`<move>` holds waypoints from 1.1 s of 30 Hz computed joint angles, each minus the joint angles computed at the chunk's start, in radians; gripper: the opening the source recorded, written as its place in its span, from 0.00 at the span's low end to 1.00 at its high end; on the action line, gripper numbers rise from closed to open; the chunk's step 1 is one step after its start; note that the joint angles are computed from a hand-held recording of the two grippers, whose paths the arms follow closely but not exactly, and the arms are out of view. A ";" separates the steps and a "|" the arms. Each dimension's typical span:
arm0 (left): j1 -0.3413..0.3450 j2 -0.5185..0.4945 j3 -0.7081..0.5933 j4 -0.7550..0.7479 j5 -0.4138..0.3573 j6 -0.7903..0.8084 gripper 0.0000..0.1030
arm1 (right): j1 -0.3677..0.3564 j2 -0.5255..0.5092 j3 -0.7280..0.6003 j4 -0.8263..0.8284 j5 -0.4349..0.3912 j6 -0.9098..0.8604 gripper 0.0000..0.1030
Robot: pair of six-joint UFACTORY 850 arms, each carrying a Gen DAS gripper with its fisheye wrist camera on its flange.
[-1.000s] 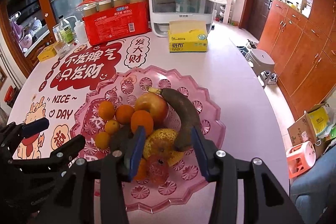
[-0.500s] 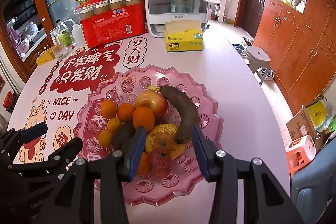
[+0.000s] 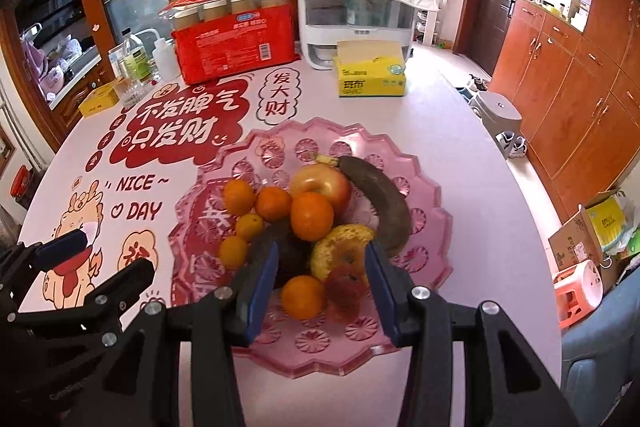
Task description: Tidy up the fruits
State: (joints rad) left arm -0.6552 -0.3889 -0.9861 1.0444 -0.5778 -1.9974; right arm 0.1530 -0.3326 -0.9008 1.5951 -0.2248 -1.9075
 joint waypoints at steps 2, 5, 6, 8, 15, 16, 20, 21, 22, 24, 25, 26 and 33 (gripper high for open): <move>0.002 0.024 0.028 0.003 0.000 -0.013 0.80 | 0.015 0.014 0.015 0.010 0.004 -0.006 0.44; 0.004 0.061 0.074 0.009 0.003 -0.039 0.80 | 0.040 0.034 0.038 0.046 0.011 -0.036 0.44; 0.004 0.073 0.087 0.010 0.004 -0.046 0.80 | 0.050 0.043 0.048 0.059 0.016 -0.046 0.44; 0.009 0.100 0.117 0.010 0.007 -0.057 0.80 | 0.064 0.054 0.059 0.055 0.020 -0.034 0.44; 0.021 0.197 0.204 -0.012 -0.014 -0.053 0.80 | 0.117 0.115 0.102 0.056 0.025 0.002 0.44; 0.023 0.216 0.218 -0.016 -0.023 -0.048 0.80 | 0.124 0.122 0.105 0.047 0.025 0.014 0.44; 0.024 0.276 0.257 -0.029 -0.056 -0.031 0.85 | 0.154 0.161 0.127 0.039 0.019 0.036 0.44; 0.022 0.295 0.268 -0.028 -0.067 -0.032 0.86 | 0.164 0.172 0.132 0.046 0.020 0.033 0.44; 0.021 0.309 0.277 -0.026 -0.076 -0.032 0.86 | 0.174 0.181 0.137 0.049 0.021 0.037 0.45; 0.020 0.334 0.292 -0.026 -0.090 -0.029 0.87 | 0.188 0.191 0.139 0.047 0.021 0.052 0.45; 0.021 0.349 0.301 -0.028 -0.099 -0.024 0.87 | 0.195 0.197 0.141 0.045 0.022 0.062 0.45; 0.024 0.360 0.308 -0.029 -0.102 -0.020 0.87 | 0.201 0.200 0.142 0.039 0.024 0.074 0.45; 0.032 0.403 0.330 -0.046 -0.118 0.017 0.87 | 0.238 0.229 0.148 -0.002 0.034 0.150 0.45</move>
